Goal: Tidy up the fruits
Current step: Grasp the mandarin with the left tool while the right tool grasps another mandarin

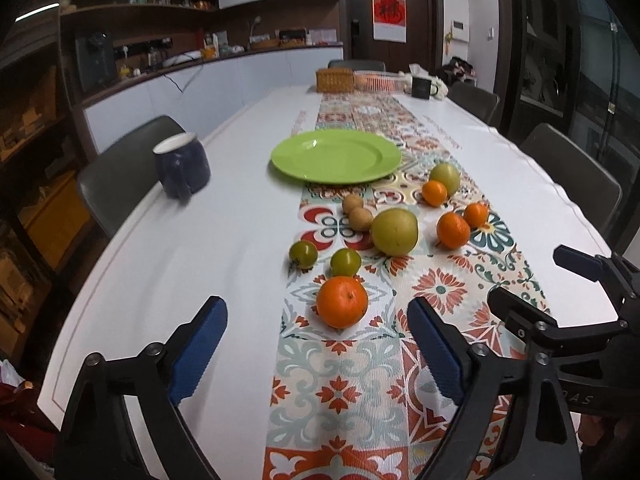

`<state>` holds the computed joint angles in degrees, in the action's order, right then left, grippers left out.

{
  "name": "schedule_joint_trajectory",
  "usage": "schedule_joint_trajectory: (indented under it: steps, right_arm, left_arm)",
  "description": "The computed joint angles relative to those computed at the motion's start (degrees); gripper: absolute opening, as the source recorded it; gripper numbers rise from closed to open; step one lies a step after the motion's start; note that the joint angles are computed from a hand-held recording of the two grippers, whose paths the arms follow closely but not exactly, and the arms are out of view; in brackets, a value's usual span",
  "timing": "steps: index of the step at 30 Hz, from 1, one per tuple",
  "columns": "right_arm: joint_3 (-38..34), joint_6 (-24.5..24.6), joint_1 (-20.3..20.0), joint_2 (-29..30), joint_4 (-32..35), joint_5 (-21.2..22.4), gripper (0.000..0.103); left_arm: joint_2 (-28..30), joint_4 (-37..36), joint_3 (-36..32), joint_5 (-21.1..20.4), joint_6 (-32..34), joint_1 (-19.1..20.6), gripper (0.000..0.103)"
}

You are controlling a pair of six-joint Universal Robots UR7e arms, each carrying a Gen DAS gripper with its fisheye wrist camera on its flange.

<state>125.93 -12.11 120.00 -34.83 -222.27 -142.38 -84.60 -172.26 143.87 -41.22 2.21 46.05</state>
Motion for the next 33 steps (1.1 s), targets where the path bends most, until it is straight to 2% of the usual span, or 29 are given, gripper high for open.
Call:
schedule_joint_trajectory:
  steps: [6, 11, 20, 25, 28, 33]
  right_arm:
    - [-1.88, -0.95, -2.94, -0.02, 4.40, 2.39, 0.092]
    - [-3.74, -1.54, -4.66, 0.42, 6.74, 3.83, 0.087]
    - [-7.38, -4.69, -6.48, 1.91, 8.24, 3.34, 0.075]
    - [-8.52, -4.27, -7.65, 1.97, 9.81, 3.50, 0.072]
    - [-9.12, -4.10, -8.34, 1.97, 10.58, 3.75, 0.068]
    - [-10.29, -4.69, -9.22, 2.06, 10.82, 4.32, 0.065]
  left_arm:
    - [3.49, 2.37, -2.89, -2.56, 0.34, 3.07, 0.083]
    - [5.65, 4.10, -4.99, -4.35, 0.70, 5.23, 0.072]
    - [8.67, 6.43, -7.35, -6.38, 1.64, 7.11, 0.061]
    - [10.08, 7.78, -8.91, -7.30, 1.80, 8.37, 0.046]
    - [10.69, 8.03, -9.54, -7.27, 1.76, 8.76, 0.042]
    - [11.32, 7.37, -10.39, -8.11, 2.67, 9.14, 0.041]
